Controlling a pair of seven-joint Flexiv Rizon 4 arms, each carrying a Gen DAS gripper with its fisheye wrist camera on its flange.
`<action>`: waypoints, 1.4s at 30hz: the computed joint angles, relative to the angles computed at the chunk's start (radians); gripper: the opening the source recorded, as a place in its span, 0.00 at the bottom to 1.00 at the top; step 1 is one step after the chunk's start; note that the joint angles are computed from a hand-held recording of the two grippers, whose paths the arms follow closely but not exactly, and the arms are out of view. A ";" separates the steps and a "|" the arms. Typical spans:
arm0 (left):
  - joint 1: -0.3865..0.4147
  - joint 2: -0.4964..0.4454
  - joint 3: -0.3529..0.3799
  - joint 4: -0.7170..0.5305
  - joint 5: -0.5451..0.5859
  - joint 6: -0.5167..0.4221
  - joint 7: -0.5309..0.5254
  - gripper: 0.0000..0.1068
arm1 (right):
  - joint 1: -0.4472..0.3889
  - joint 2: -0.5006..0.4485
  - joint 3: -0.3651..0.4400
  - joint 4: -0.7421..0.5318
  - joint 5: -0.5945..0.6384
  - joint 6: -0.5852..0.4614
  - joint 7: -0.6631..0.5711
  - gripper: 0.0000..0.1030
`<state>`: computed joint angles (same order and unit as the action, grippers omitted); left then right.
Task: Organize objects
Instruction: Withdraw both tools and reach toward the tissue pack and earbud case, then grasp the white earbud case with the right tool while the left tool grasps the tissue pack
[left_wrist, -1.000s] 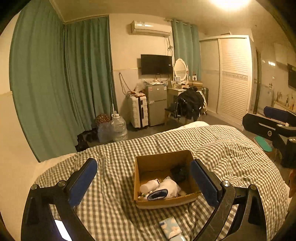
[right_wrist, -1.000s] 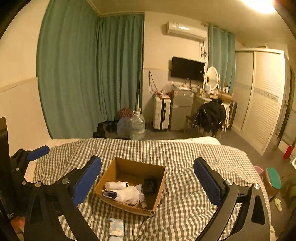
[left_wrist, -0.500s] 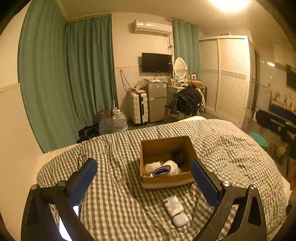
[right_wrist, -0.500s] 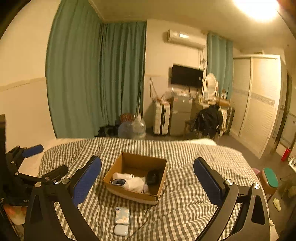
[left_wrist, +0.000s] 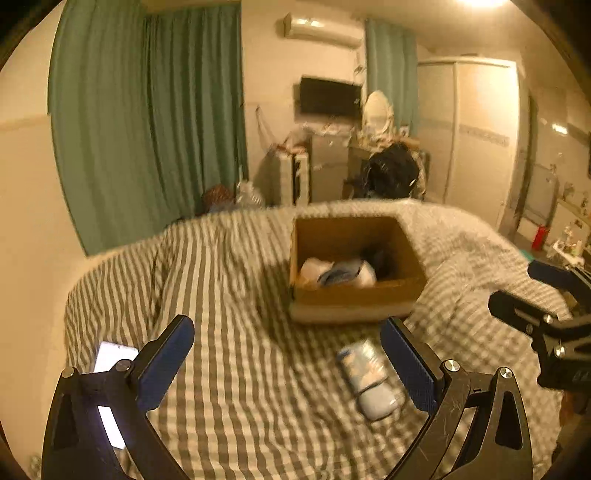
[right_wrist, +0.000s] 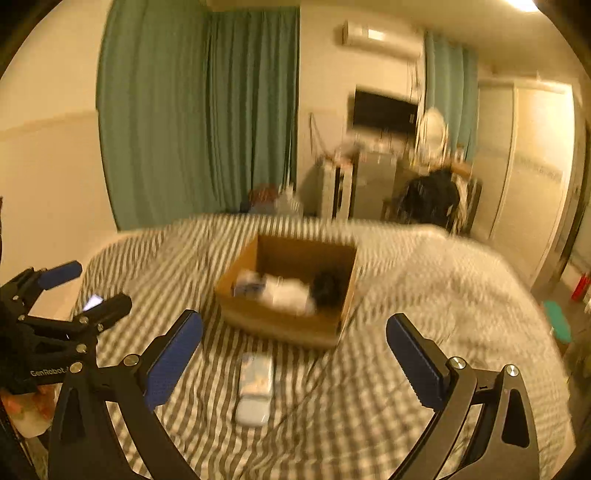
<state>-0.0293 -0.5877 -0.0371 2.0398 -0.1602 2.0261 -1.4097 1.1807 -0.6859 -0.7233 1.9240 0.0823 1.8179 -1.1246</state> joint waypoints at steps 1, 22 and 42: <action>-0.008 -0.024 0.007 -0.009 -0.015 -0.016 0.000 0.96 | -0.038 -0.012 0.048 -0.015 -0.010 -0.015 0.005 0.97; -0.141 -0.236 0.166 -0.186 -0.144 -0.288 0.016 0.96 | -0.568 -0.244 0.668 -0.359 -0.402 -0.419 0.037 0.67; -0.384 -0.285 0.441 -0.227 -0.136 -0.376 -0.123 0.96 | -0.464 -0.152 0.504 -0.174 -0.447 -0.251 0.191 0.51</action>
